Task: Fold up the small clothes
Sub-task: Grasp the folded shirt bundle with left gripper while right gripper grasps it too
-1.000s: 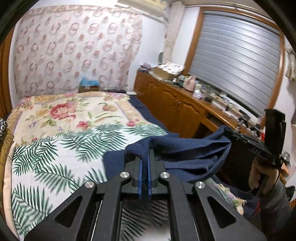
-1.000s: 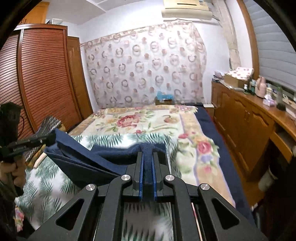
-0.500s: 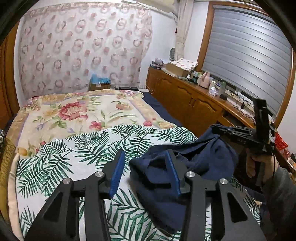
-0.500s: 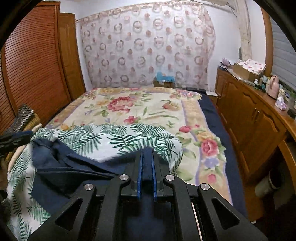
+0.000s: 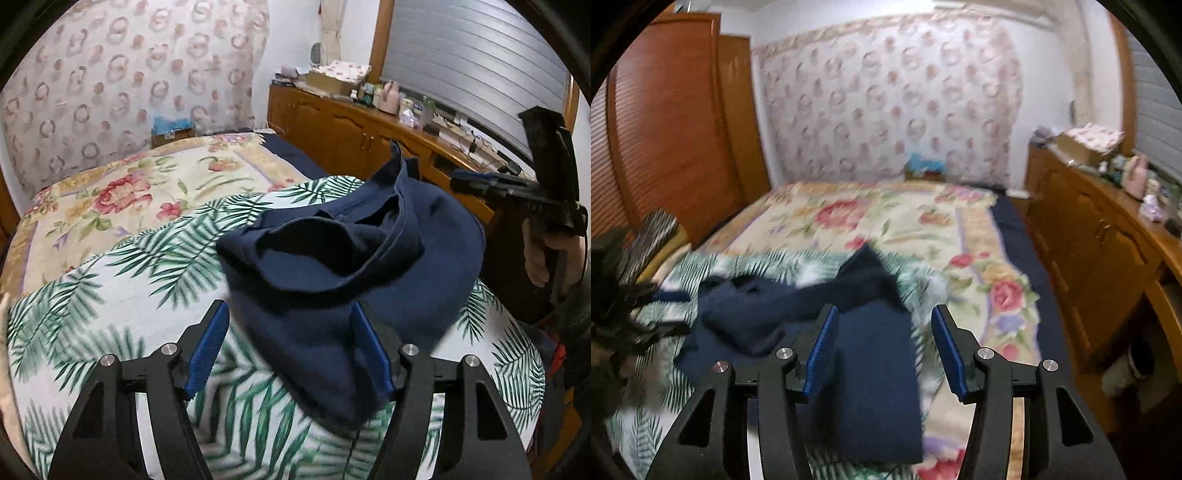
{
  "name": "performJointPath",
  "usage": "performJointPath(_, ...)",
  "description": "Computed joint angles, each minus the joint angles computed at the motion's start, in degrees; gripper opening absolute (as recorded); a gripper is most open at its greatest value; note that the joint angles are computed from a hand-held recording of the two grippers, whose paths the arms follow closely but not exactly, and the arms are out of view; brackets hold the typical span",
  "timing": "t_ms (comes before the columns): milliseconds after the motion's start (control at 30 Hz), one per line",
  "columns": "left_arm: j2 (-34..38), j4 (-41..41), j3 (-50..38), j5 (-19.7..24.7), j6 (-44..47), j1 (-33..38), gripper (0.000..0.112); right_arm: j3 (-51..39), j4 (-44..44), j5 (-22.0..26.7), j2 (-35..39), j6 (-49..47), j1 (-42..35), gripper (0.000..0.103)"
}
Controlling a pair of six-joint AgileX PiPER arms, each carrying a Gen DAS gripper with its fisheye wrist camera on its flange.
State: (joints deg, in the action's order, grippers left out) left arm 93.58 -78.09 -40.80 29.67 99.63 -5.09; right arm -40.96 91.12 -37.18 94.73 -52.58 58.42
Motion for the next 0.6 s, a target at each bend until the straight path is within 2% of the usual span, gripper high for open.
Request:
performJointPath(67, 1.5, 0.7, -2.1, -2.7, -3.4, -2.3, 0.069, -2.2, 0.8, 4.4, 1.9, -3.6, -3.4, 0.054)
performJointPath(133, 2.8, -2.8, -3.9, -4.7, -2.1, -3.7, 0.069, -4.4, -0.3, 8.4, 3.9, -4.8, -7.1, 0.054)
performJointPath(233, 5.7, -12.0, -6.8, -13.9, 3.0, -6.5, 0.069, -5.6, -4.5, 14.4, 4.4, -1.8, -12.6, 0.054)
performJointPath(267, 6.7, -12.8, -8.0, -16.9, 2.3, -6.9, 0.069, -5.1, -7.0, 15.4, 4.2, 0.3, -13.7, 0.047)
performJointPath(300, 7.8, -11.3, -9.3, -17.6, -0.6, -6.3, 0.069, -5.1, -9.9, 16.6, 4.3, 2.2, -14.8, 0.017)
performJointPath(333, 8.7, -7.5, -10.1, -16.5, -5.0, -5.3, 0.069, -5.0, -11.1, 18.3, 4.1, 2.4, -15.8, 0.008)
performJointPath(400, 9.3, -4.2, -10.5, -14.1, -8.1, -3.9, 0.069, -3.9, -15.0, 19.0, 4.0, 5.5, -16.8, 0.003)
performJointPath(500, 7.6, -9.4, -7.9, -14.3, -1.7, -3.6, 0.069, -2.8, -7.6, 13.9, 3.5, 0.3, -15.3, 0.003)
performJointPath(600, 5.7, -7.4, -6.1, -12.0, -3.6, -2.7, 0.069, -2.6, -5.4, 12.0, 3.3, 1.0, -13.6, 0.003)
